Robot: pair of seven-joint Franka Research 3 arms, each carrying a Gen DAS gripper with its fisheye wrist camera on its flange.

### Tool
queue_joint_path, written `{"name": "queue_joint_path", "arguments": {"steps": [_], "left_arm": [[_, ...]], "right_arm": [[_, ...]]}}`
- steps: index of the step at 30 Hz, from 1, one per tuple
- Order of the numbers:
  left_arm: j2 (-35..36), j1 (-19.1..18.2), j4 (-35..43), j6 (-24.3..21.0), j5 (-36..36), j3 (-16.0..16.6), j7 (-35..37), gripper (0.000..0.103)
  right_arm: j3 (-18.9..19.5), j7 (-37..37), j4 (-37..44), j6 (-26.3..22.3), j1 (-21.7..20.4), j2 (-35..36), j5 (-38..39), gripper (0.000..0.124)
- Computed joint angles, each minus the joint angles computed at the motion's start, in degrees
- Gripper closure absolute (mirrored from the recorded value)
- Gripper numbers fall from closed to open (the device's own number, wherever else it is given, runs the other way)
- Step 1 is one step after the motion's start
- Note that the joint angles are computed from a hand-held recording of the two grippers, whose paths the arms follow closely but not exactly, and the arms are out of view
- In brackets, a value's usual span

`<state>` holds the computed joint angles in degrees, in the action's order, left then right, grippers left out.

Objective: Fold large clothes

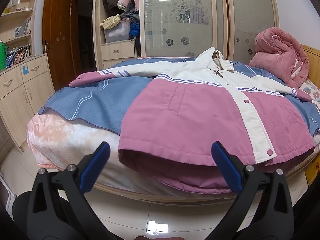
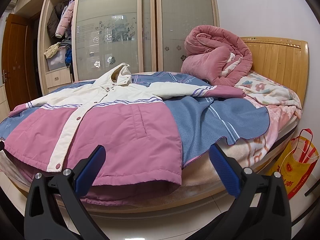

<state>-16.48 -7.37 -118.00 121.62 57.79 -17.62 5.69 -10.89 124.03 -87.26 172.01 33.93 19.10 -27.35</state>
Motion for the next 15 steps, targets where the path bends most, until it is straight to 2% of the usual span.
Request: {"name": "queue_joint_path", "arguments": {"steps": [15], "left_arm": [[-0.1,0.1,-0.2,0.3,-0.2,0.2,0.1,0.002]], "right_arm": [[0.0,-0.3,-0.1,0.1,-0.1,-0.1,0.2,0.022]]}}
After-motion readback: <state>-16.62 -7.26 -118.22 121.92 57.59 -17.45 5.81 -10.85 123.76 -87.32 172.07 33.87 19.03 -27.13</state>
